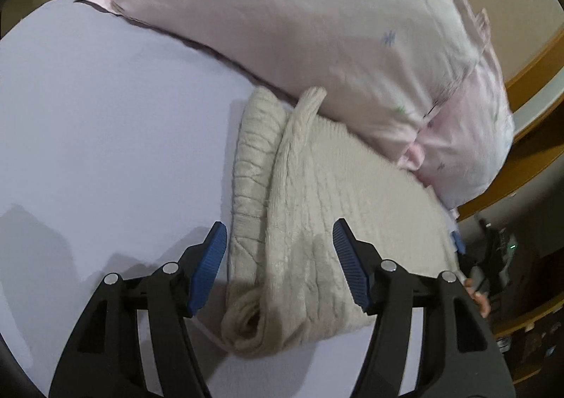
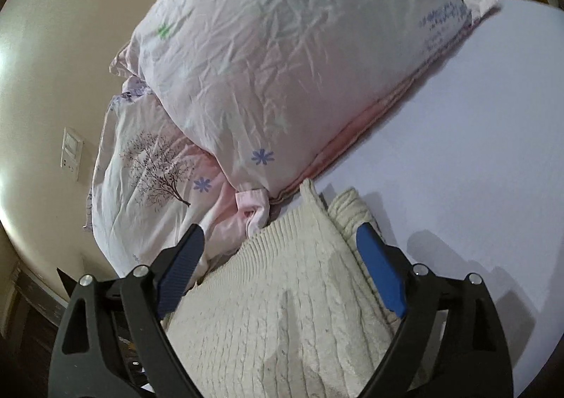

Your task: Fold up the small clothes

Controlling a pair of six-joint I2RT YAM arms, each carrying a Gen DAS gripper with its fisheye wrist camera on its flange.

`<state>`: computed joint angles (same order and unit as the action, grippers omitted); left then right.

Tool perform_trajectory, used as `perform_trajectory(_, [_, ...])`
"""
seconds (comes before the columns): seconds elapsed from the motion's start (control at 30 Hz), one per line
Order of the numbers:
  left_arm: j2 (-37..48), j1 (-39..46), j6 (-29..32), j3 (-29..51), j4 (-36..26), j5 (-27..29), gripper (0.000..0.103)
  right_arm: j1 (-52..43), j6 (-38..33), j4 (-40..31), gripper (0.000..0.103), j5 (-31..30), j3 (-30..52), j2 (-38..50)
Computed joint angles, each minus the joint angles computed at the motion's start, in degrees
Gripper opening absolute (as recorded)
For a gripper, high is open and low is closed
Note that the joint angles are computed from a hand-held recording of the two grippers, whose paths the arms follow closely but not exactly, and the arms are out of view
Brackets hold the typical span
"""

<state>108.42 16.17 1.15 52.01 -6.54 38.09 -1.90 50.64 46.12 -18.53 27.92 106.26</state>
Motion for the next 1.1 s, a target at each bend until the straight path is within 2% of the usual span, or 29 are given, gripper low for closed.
perform_trajectory(0.1, [0.6, -1.6, -2.2, -0.1, 2.5, -1.2, 0.062, -0.2, 1.7, 1.5, 0.088, -1.1, 0.2, 1.0])
perform_trajectory(0.13, [0.9, -2.0, -3.1, 0.5, 2.0, -1.3, 0.052, -0.5, 2.1, 2.3, 0.089, -1.6, -0.1, 1.0])
perform_trajectory(0.17, [1.4, -2.2, -4.7, 0.6, 2.5, -1.2, 0.034, -0.7, 2.4, 2.8, 0.089, -2.0, -0.4, 1.0])
perform_trajectory(0.2, [3.4, -1.9, -6.4, 2.3, 1.2, 0.8, 0.024, -0.7, 2.7, 3.2, 0.090, -2.4, -0.5, 1.0])
perform_trajectory(0.23, [6.5, -0.6, -10.2, 3.8, 1.3, 6.0, 0.020, -0.9, 3.0, 3.7, 0.090, -3.3, -0.6, 1.1])
perform_trajectory(0.3, [9.2, 1.1, -15.6, 5.4, 1.5, 11.4, 0.017, -1.1, 3.3, 4.1, 0.090, -4.4, -0.5, 1.2])
perform_trajectory(0.33, [9.7, 2.1, -20.3, 4.8, 4.2, 16.1, 0.016, -1.2, 3.2, 4.0, 0.090, -5.0, -0.5, 1.1])
perform_trajectory(0.37, [8.8, 2.2, -22.5, 3.7, 6.4, 18.3, 0.016, -1.5, 3.2, 3.9, 0.090, -5.5, -0.5, 0.9])
perform_trajectory(0.4, [6.2, 1.3, -25.2, 1.6, 10.5, 20.8, 0.015, -1.7, 3.1, 4.0, 0.090, -5.8, -0.6, 0.7])
perform_trajectory(0.47, [-0.1, -3.1, -28.6, -1.3, 15.2, 21.2, 0.015, -2.7, 3.1, 4.4, 0.090, -6.7, -1.1, -0.1])
perform_trajectory(0.57, [-5.3, -13.5, -35.7, -2.8, 24.0, 20.7, 0.015, -4.1, 0.7, 2.2, 0.090, -5.5, -2.2, -3.3])
perform_trajectory(0.67, [-2.2, -27.2, -42.0, 0.7, 32.8, 17.5, 0.015, -5.7, -0.9, 0.8, 0.090, -3.8, -3.4, -6.4])
perform_trajectory(0.73, [3.0, -35.1, -42.4, 6.7, 31.5, 13.2, 0.016, -5.9, -3.3, -2.2, 0.090, -2.1, -3.1, -8.3])
perform_trajectory(0.8, [12.6, -42.7, -38.7, 20.3, 19.1, 10.9, 0.018, -6.1, -6.7, -7.2, 0.090, 0.0, -2.0, -10.0])
perform_trajectory(0.83, [15.3, -44.2, -37.7, 24.4, 14.9, 11.1, 0.019, -6.5, -7.8, -9.1, 0.090, -0.1, -1.3, -10.2])
perform_trajectory(0.87, [18.1, -45.6, -38.6, 27.4, 13.3, 12.5, 0.019, -7.2, -8.3, -10.4, 0.091, -1.2, -0.7, -9.9])
perform_trajectory(0.9, [19.2, -45.5, -40.7, 27.5, 16.1, 16.4, 0.019, -7.9, -8.2, -11.0, 0.095, -2.7, -0.3, -9.5])
perform_trajectory(0.93, [18.9, -45.1, -43.2, 25.4, 21.7, 19.1, 0.019, -8.7, -8.1, -11.2, 0.097, -4.5, 0.0, -8.9])
perform_trajectory(0.97, [15.8, -43.9, -42.7, 21.3, 25.8, 18.5, 0.019, -9.6, -7.9, -12.6, 0.099, -7.1, 1.0, -8.0])
perform_trajectory(1.0, [13.0, -42.7, -41.4, 18.0, 27.7, 16.7, 0.022, -9.9, -8.1, -13.5, 0.100, -8.9, 1.7, -7.3])
perform_trajectory(1.07, [6.2, -39.2, -36.7, 11.1, 27.5, 10.1, 0.056, -10.0, -9.1, -17.2, 0.101, -12.5, 4.2, -5.5])
perform_trajectory(1.1, [3.2, -37.6, -33.4, 8.9, 24.5, 5.2, 0.062, -9.6, -10.4, -20.8, 0.101, -14.5, 6.5, -4.0])
